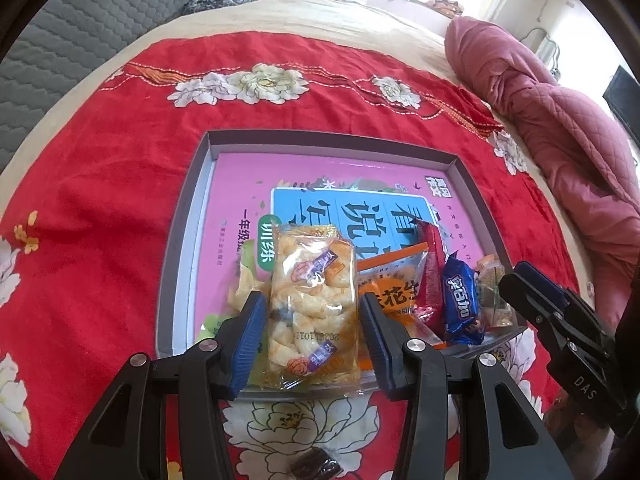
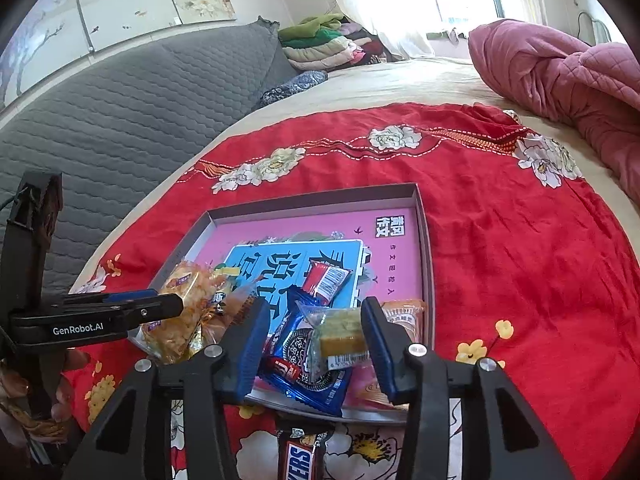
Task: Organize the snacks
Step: 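Open the right tool to drop the clear packet while the left tool releases the cracker packet, then move both open tools back from the tray to the Snickers and chocolate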
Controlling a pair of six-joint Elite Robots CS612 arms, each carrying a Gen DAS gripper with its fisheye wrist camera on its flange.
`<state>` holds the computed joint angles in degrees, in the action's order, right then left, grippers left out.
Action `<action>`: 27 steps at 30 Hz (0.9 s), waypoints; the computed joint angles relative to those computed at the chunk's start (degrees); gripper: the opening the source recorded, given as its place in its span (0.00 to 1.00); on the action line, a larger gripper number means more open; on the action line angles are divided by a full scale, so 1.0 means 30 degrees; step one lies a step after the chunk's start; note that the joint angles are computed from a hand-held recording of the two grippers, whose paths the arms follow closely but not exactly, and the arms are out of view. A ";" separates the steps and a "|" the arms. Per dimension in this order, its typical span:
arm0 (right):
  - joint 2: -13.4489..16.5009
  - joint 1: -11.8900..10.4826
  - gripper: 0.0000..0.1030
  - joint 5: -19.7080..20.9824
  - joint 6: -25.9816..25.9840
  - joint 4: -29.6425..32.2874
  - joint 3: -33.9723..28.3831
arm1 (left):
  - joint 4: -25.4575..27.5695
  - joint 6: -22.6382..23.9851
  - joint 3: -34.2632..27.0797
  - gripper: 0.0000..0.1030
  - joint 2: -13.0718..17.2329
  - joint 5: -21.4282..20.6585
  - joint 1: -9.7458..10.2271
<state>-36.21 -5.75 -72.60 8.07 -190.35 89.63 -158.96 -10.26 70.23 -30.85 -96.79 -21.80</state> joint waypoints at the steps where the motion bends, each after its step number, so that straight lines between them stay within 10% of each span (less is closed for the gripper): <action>1: 0.0000 0.0000 0.46 -0.0007 0.0019 -0.0066 0.0007 | -0.0022 -0.0007 0.0005 0.52 -0.0007 0.0026 0.0000; 27: -0.0166 0.0013 0.72 0.0352 -0.0054 -0.2293 0.0442 | -0.1234 0.0327 0.1636 0.58 -0.1128 0.0073 0.0112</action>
